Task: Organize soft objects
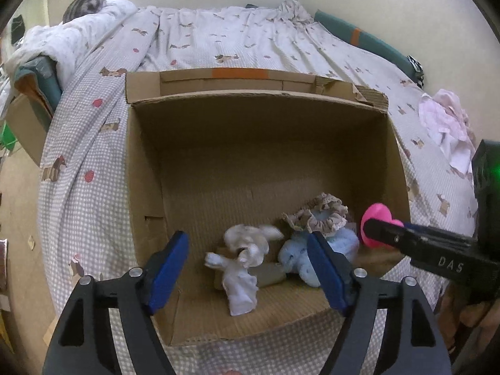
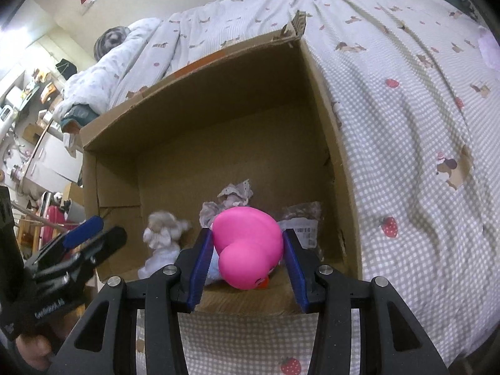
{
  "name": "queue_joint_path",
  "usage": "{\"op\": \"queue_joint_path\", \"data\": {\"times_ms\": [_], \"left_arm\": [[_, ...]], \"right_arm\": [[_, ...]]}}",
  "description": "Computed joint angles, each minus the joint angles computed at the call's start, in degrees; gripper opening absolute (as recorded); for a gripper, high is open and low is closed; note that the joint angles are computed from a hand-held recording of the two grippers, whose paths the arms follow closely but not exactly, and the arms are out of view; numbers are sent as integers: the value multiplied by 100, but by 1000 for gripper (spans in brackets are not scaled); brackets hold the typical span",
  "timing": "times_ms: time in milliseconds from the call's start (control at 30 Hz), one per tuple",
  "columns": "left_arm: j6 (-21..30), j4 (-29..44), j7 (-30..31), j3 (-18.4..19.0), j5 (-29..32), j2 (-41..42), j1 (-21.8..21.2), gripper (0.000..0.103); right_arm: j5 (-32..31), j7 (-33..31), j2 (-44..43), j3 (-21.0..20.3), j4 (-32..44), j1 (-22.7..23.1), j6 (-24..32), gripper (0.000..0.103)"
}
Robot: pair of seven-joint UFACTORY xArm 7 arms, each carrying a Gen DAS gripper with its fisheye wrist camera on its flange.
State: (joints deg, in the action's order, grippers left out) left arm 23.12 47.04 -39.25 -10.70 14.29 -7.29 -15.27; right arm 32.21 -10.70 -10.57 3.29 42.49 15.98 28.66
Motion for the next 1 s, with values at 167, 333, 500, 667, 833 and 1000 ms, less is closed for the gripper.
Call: {"op": "queue_joint_path", "data": {"times_ms": [167,333,500,667,833,1000], "left_arm": [[241,95,-338,-102,477,29,35,84],[354,86,-741,-120,867,-22,78,84],[302,35,-989,-138,1139,-170,136,84],[68,-119,-1301,-256,1510,-451,323,84],[625,-98,-2170,-560,2102,-748,561,84],[900,-227,-2548,-715,2492,-1158,641,84]], "right_arm": [[-352,251,-2,80,-12,-24,-181,48],[-337,267,3,32,4,-1,-188,48],[-222,201,-61,-38,-51,-6,-154,48],[65,41,-141,-115,-79,24,-175,50],[562,-366,-348,-245,-166,120,-263,66],[544,-404,-724,-229,-430,256,-750,82]]}}
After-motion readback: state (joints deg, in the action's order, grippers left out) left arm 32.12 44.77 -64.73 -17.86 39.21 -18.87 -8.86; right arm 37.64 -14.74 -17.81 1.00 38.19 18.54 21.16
